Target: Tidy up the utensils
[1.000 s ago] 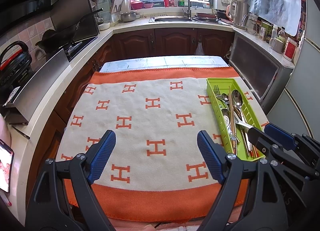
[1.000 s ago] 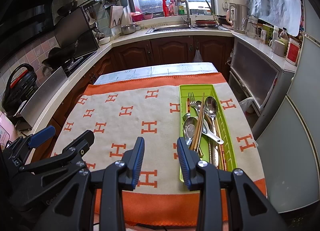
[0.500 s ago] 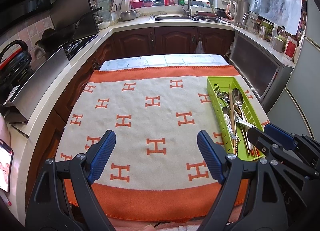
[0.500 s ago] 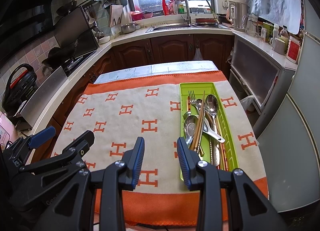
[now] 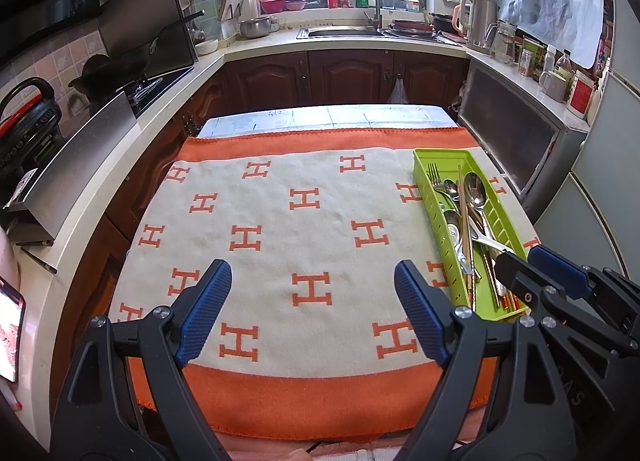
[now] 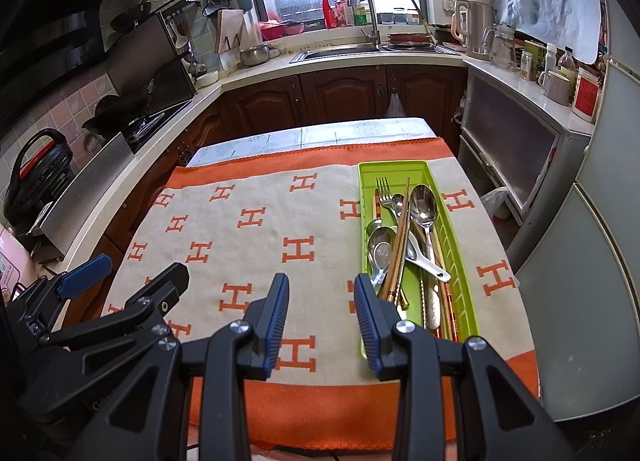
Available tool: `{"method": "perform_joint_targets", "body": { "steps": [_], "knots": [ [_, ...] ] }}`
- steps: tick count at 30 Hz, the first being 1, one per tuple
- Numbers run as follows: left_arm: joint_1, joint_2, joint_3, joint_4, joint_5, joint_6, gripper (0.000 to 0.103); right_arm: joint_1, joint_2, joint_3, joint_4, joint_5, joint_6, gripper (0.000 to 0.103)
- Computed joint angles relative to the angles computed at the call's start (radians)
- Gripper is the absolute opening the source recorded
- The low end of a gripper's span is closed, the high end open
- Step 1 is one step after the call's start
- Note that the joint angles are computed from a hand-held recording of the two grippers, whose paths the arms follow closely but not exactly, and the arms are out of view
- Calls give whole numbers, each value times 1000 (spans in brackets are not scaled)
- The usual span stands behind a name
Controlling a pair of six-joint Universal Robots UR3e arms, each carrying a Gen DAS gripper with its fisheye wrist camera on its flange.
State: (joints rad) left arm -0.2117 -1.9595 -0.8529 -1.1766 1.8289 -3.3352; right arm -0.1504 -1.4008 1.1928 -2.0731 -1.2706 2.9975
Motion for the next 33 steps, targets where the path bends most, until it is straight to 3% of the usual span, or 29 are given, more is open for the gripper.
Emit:
{"method": "perform_joint_targets", "body": {
  "steps": [21, 33],
  "knots": [
    [4, -8, 11, -9, -8, 1, 82, -4, 1, -5, 8, 3, 0, 34],
    [-3, 21, -70, 32, -5, -7, 82, 1, 2, -9, 13, 0, 4, 34]
  ]
}}
